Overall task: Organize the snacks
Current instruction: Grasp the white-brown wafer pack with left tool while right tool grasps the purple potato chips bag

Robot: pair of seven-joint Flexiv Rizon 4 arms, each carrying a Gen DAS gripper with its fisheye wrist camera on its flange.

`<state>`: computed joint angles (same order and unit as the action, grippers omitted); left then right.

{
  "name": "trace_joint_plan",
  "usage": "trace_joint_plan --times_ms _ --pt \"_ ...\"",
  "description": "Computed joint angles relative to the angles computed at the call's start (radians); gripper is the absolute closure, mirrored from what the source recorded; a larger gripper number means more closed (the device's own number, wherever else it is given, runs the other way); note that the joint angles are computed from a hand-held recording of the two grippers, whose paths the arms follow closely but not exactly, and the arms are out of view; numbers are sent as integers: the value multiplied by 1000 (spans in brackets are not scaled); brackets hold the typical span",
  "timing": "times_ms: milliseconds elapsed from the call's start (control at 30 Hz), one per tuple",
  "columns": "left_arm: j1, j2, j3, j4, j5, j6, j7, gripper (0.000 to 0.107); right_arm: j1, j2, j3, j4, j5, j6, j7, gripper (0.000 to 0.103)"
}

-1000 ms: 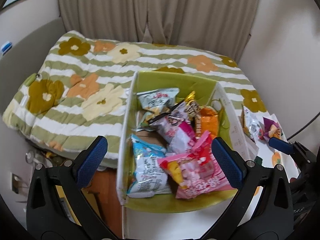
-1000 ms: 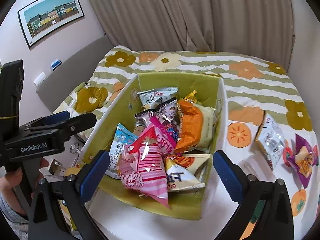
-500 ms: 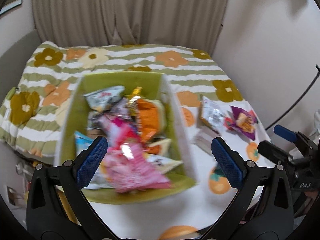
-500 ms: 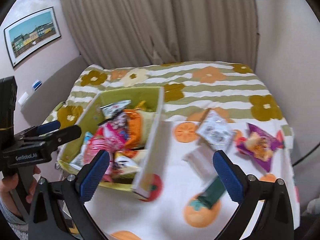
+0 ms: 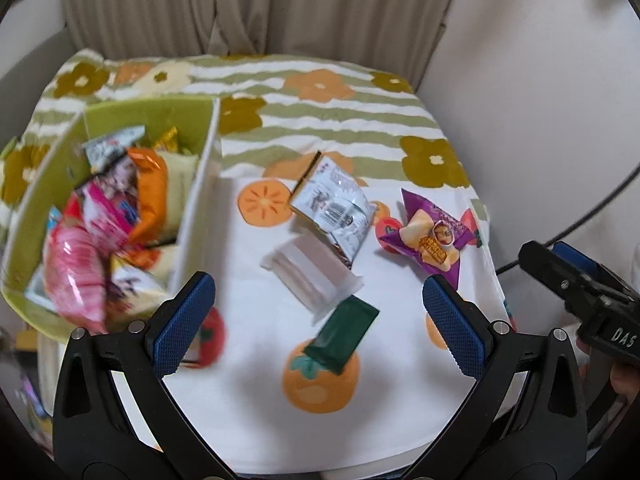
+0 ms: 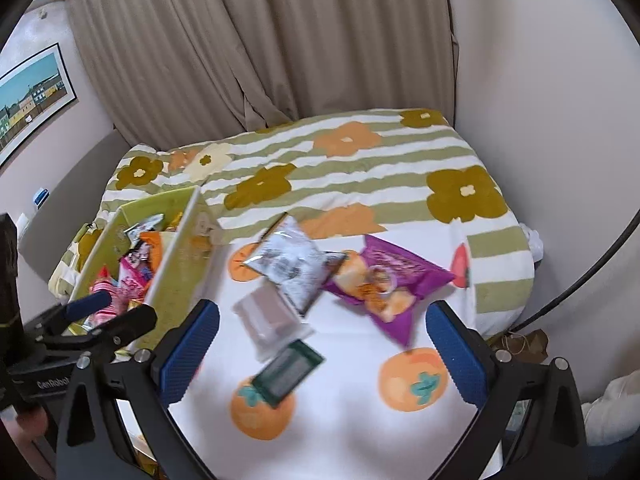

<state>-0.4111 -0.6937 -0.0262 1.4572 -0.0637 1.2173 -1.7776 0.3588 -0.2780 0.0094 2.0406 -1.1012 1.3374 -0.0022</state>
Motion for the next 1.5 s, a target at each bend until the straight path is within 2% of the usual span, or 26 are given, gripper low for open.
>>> trace_joint_plan --times_ms 133,233,300,333,433,667,833,1033,1233,1400,1500 --pt "-52 -73 55 -95 18 -70 -96 4 -42 -34 -16 5 68 85 -59 0" --pt "-49 -132 56 -171 22 -146 -128 4 -50 -79 -17 -11 174 127 -123 0" --pt "-38 -178 42 -220 13 -193 -139 4 -71 -115 13 -30 270 140 -193 0" --pt "-31 -204 33 -246 6 -218 -140 4 -98 -142 56 -50 339 131 -249 0" --pt "-17 -266 21 -327 -6 -284 -144 4 -133 -188 113 -82 455 100 -334 0" --pt "-4 -420 30 -574 -15 -476 -179 4 -160 -266 166 -176 647 42 -436 0" --pt "1 -496 35 -717 -2 -598 -193 4 -143 -310 166 -242 750 -8 -471 0" --pt "7 -610 33 -920 -2 -732 -192 4 -86 -325 102 -282 831 -63 -476 0" --pt "1 -705 47 -1109 14 -840 -167 5 -78 -350 91 -329 900 -111 -509 0" --pt "-1 -710 38 -1126 21 -848 -95 16 -80 -371 97 -372 934 -150 -537 0" --pt "3 -675 28 -1060 22 -817 -66 21 -72 -381 89 -390 934 -167 -551 0"
